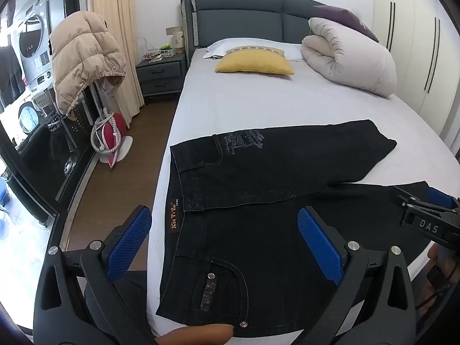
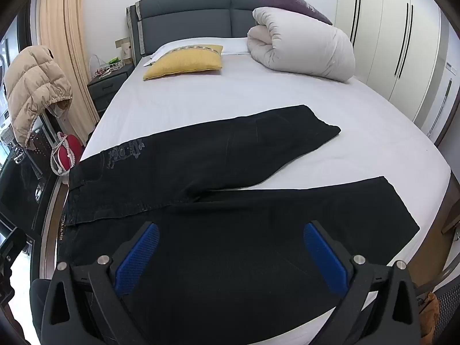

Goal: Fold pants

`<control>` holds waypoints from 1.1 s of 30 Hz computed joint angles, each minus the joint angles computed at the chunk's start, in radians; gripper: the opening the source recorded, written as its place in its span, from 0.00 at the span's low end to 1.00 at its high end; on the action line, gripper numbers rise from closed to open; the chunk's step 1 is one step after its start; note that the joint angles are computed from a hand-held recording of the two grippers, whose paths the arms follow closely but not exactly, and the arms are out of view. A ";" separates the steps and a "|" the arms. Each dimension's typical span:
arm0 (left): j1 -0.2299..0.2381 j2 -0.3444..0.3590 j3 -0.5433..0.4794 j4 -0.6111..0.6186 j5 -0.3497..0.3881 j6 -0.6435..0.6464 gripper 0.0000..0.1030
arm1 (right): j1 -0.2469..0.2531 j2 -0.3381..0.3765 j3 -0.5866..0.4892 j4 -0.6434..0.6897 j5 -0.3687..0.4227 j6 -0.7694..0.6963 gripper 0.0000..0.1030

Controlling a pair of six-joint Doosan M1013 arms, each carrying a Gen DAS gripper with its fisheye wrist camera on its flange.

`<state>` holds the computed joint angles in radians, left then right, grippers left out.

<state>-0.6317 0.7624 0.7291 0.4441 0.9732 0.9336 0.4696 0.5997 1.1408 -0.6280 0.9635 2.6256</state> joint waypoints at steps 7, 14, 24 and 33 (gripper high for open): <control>0.004 -0.008 0.010 -0.009 -0.010 0.003 1.00 | 0.000 0.001 -0.002 0.005 0.004 -0.005 1.00; 0.001 0.001 -0.002 -0.002 0.003 0.004 1.00 | -0.002 -0.001 -0.003 0.009 0.003 -0.009 1.00; -0.001 0.002 -0.005 0.004 0.009 0.004 1.00 | 0.001 0.003 0.001 0.009 0.000 -0.005 1.00; -0.001 0.002 -0.004 0.001 0.008 0.005 1.00 | 0.001 0.005 -0.002 0.014 0.005 -0.010 1.00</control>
<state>-0.6326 0.7641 0.7246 0.4447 0.9816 0.9384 0.4702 0.6043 1.1385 -0.6145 0.9680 2.6158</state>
